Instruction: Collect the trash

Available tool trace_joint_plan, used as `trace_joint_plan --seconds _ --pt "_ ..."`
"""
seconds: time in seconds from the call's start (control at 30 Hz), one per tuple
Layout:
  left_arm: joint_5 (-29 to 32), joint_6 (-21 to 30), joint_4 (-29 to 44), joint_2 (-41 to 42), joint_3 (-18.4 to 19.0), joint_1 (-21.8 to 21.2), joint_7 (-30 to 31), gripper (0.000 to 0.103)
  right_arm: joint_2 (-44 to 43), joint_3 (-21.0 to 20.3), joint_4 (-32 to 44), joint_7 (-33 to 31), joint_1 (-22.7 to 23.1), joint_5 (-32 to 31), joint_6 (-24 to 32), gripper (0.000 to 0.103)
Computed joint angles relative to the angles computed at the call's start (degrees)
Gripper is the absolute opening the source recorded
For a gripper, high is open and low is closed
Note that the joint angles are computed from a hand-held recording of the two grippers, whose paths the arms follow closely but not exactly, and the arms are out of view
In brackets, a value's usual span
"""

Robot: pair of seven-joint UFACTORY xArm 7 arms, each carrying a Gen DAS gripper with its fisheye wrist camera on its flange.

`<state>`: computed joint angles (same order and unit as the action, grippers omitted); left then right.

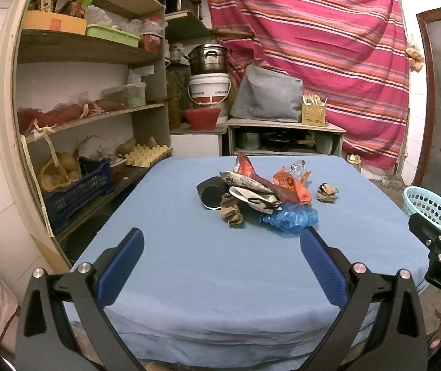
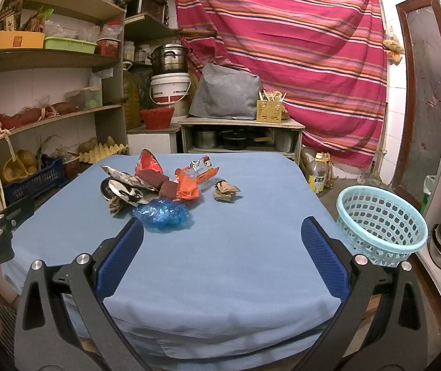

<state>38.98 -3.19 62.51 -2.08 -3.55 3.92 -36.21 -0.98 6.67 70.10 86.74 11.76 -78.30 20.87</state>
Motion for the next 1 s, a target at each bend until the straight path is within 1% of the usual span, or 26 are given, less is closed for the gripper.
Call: trace_joint_plan --seconds 0.1,0.2,0.33,0.4,0.47,0.67,0.73,0.8,0.93,1.0 --pt "0.0 0.0 -0.1 0.0 0.0 0.0 -0.1 0.099 0.0 0.0 0.0 -0.2 0.0 0.0 0.0 0.099" --pt "1.9 0.1 0.2 0.1 -0.2 0.3 -1.8 0.099 0.0 0.1 0.0 -0.1 0.1 0.0 0.2 0.099" --pt "1.3 0.1 0.1 0.0 0.1 0.0 -1.3 0.099 0.0 0.1 0.0 -0.3 0.1 0.2 0.2 0.099" --pt "-0.1 0.1 0.0 0.1 0.3 -0.3 0.1 0.099 0.2 0.1 0.0 -0.3 0.1 0.1 0.2 0.099" --pt "0.1 0.1 -0.1 0.0 0.2 -0.3 -0.1 0.099 0.3 0.0 0.1 -0.3 0.2 0.0 0.2 0.099" --pt "1.0 0.2 0.1 0.3 0.3 -0.3 -0.7 0.099 0.4 -0.2 0.0 0.0 0.2 -0.3 0.2 0.099" --pt "2.5 0.3 0.3 0.2 0.2 -0.1 -2.2 0.099 0.4 -0.1 0.2 -0.3 0.4 0.1 0.4 0.099" --pt "1.3 0.1 0.2 0.3 0.5 -0.5 -1.1 0.099 0.6 -0.1 0.3 -0.1 0.4 -0.2 0.3 0.099" --pt "0.8 0.2 0.2 0.5 0.7 -0.9 -0.5 0.099 1.0 -0.3 0.5 -0.4 0.4 -0.1 0.1 0.099" --pt "-0.9 0.0 0.0 0.6 0.9 -1.3 1.3 0.099 1.2 -0.5 0.5 0.2 0.4 -0.8 -0.2 0.099"
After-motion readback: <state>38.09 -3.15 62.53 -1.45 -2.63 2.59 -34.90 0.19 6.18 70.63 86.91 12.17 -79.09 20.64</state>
